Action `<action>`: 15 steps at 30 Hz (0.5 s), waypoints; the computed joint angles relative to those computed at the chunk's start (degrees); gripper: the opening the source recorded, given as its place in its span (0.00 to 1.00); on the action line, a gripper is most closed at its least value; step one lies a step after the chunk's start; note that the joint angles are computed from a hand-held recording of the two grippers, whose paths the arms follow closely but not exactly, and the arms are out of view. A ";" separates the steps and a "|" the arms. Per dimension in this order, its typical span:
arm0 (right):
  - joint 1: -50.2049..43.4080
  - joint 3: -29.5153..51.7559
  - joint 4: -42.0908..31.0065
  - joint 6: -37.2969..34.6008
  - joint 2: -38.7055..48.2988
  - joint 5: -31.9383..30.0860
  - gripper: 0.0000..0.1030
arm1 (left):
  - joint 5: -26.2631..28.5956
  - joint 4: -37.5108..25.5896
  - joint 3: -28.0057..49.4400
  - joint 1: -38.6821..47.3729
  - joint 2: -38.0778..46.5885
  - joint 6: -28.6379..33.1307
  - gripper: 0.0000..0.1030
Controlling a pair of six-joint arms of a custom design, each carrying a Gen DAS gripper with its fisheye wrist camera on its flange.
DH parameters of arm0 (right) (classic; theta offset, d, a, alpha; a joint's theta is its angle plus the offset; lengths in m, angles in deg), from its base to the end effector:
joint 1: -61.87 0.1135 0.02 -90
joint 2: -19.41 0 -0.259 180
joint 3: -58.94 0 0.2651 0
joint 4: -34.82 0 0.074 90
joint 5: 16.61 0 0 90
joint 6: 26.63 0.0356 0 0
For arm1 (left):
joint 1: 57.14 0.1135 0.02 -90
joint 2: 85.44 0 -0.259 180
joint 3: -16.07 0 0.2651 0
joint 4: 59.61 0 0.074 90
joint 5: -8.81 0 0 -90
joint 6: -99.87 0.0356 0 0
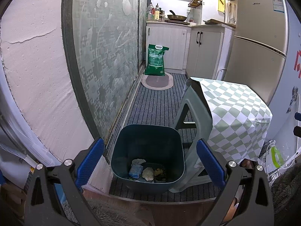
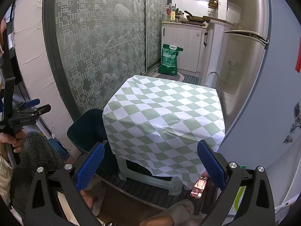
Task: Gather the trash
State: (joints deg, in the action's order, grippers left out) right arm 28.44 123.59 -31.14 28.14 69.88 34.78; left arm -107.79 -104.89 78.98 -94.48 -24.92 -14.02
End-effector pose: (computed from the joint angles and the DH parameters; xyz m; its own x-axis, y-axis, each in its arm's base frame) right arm 0.1584 -0.0780 0.2982 -0.5980 -0.1453 -0.7882 -0.2898 0.9561 0.0436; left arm 0.1965 -0.1298 0.2780 -0.6088 0.0090 -0.7933 0.0383 0.9991 -0.0181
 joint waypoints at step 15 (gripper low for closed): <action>-0.18 -0.10 -0.05 -0.07 0.10 -0.06 0.97 | 0.16 -0.37 0.32 -0.02 -0.01 0.01 0.97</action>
